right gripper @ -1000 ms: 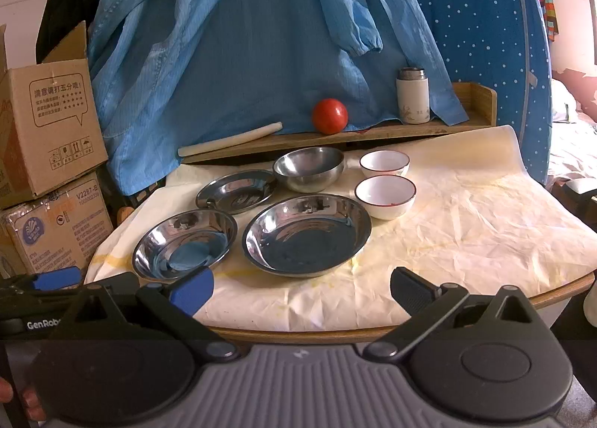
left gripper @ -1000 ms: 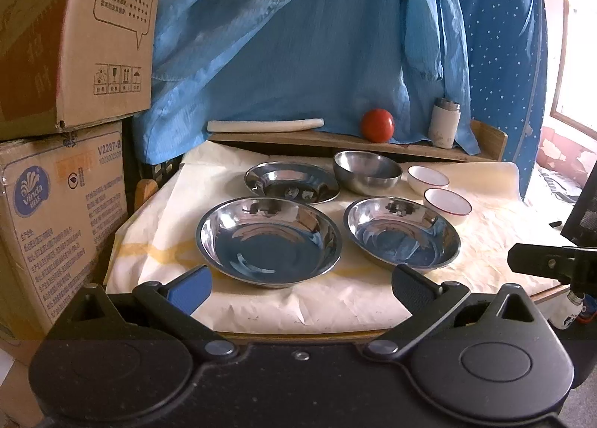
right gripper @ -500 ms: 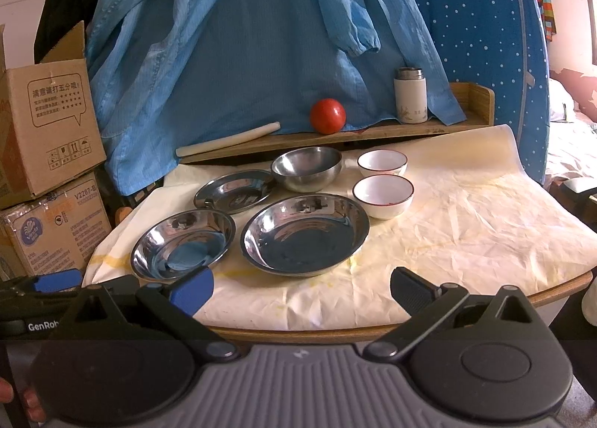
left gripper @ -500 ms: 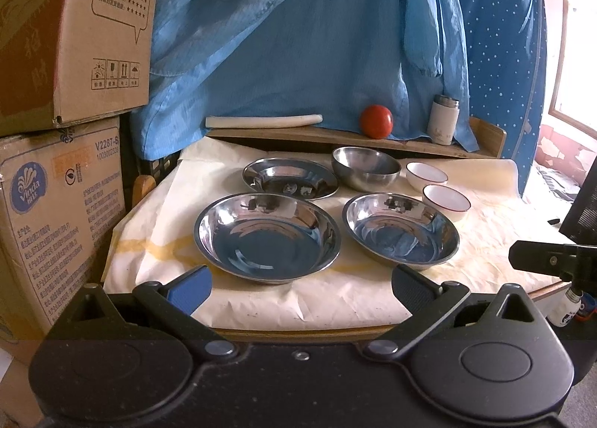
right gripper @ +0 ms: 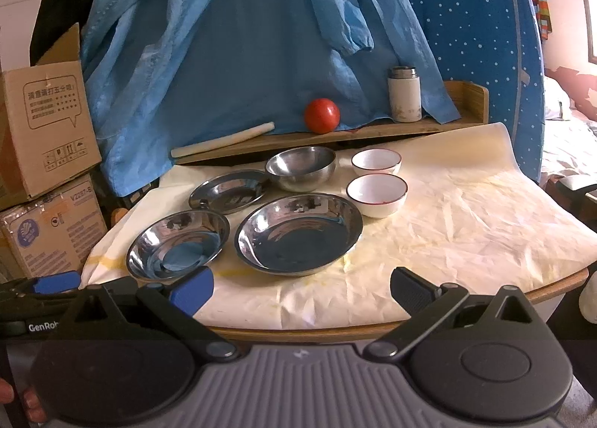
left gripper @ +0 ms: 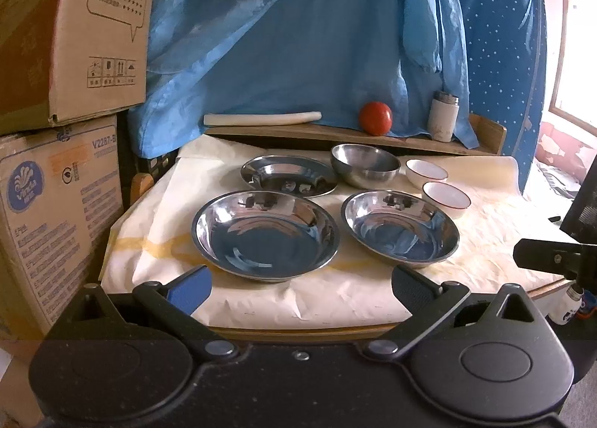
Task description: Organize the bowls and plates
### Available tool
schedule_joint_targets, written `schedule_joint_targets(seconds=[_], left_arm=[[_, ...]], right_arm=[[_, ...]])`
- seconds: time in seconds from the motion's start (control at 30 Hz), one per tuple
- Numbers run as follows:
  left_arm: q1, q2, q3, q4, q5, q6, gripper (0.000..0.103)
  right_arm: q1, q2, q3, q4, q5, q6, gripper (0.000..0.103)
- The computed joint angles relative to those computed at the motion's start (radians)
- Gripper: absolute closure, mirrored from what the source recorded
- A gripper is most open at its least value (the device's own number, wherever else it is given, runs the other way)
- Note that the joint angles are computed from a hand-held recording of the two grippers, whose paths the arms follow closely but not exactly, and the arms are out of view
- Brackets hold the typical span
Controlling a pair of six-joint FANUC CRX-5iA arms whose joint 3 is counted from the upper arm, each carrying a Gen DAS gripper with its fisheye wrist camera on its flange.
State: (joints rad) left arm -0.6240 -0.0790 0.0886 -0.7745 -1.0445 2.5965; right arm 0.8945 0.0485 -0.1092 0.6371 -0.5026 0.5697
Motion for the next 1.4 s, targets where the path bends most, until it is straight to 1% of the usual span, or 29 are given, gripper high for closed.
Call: schedule_joint_targets(seconds=[0.77, 1.07, 1.27, 1.4], left_arm=[[0.001, 0.002, 0.003, 0.003, -0.006, 0.000, 0.001], [0.001, 0.008, 0.010, 0.007, -0.021, -0.002, 0.001], [0.018, 0.010, 0.008, 0.030, -0.003, -0.011, 0.001], [0.023, 0.016, 0.012, 0.033, -0.001, -0.012, 0.001]], right_arm=[[0.001, -0.002, -0.004, 0.006, 0.000, -0.008, 0.000], [-0.001, 0.000, -0.002, 0.004, 0.001, -0.006, 0.000], [-0.001, 0.001, -0.002, 0.007, 0.003, -0.008, 0.000], [-0.006, 0.008, 0.010, -0.014, 0.001, 0.015, 0.000]])
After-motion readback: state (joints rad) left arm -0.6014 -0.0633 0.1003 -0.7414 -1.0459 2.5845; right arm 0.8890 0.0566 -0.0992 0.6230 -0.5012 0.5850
